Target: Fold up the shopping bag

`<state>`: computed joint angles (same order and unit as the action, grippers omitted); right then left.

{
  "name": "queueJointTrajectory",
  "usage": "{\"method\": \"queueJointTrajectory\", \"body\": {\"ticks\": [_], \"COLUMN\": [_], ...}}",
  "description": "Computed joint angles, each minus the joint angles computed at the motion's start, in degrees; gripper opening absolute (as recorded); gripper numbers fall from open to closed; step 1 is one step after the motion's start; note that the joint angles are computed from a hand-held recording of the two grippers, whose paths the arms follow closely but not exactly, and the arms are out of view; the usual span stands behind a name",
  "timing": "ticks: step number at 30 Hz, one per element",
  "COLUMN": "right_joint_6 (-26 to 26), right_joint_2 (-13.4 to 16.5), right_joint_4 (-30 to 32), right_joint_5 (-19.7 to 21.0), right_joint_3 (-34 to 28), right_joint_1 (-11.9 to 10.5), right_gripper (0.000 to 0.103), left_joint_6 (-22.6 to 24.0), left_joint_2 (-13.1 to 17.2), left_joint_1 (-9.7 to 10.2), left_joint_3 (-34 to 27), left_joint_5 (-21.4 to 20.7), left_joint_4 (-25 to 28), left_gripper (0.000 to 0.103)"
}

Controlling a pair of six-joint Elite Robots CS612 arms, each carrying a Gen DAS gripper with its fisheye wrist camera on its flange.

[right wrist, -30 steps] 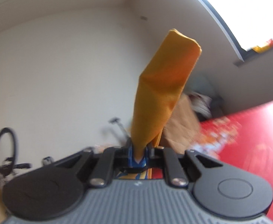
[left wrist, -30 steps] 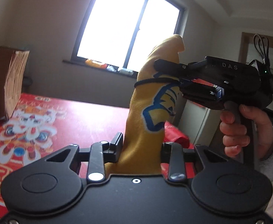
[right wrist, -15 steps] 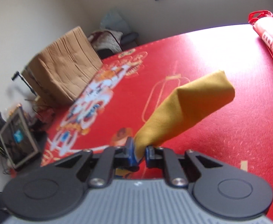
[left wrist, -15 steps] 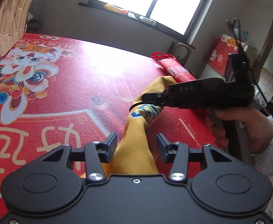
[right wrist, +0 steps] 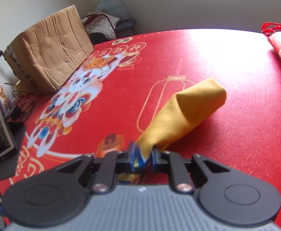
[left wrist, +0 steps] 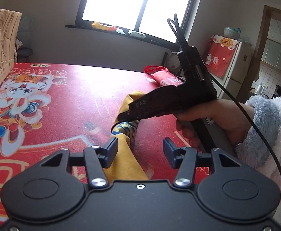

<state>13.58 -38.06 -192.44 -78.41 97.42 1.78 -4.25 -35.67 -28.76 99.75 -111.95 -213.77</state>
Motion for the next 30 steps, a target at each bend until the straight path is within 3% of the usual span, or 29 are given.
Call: {"method": "queueJointTrajectory", "body": {"ticks": [7, 16, 19, 21, 22, 27, 30], "right_joint_6": [-0.6, 0.0, 0.7, 1.2, 1.4, -2.1, -8.3], "right_joint_2": [0.8, 2.2, 1.8, 1.6, 1.3, -0.3, -0.5], "right_joint_4": [0.0, -3.7, -5.7, -7.3, -9.0, -18.5, -23.7], "right_joint_5": [-3.3, -3.9, -3.5, -3.3, -3.1, 0.2, 4.4], "right_joint_3": [-1.6, -2.2, -1.0, -0.1, 0.8, 6.2, 8.5], "right_joint_1": [0.1, -0.2, -0.6, -0.9, -1.1, -1.9, -2.3], "right_gripper": [0.016, 0.017, 0.031, 0.055, 0.072, 0.073, 0.070], "left_joint_6": [-1.2, -2.2, -1.4, -2.1, -2.5, -3.8, -4.9], "left_joint_2": [0.9, 2.6, 2.9, 3.3, 3.6, 4.6, 5.0], "left_joint_1": [-0.18, -0.37, -0.54, -0.48, -0.44, -0.48, -0.32], "left_joint_3": [-1.7, -3.9, -3.7, -3.8, -3.9, -4.3, -4.6], "left_joint_5": [-0.8, -0.6, 0.2, 0.0, 0.1, 0.4, -0.4], "left_joint_4": [2.3, 4.2, 2.9, 1.6, 0.9, -1.1, -1.6], "left_gripper": [0.053, 0.054, 0.055, 0.057, 0.057, 0.059, 0.062]}}
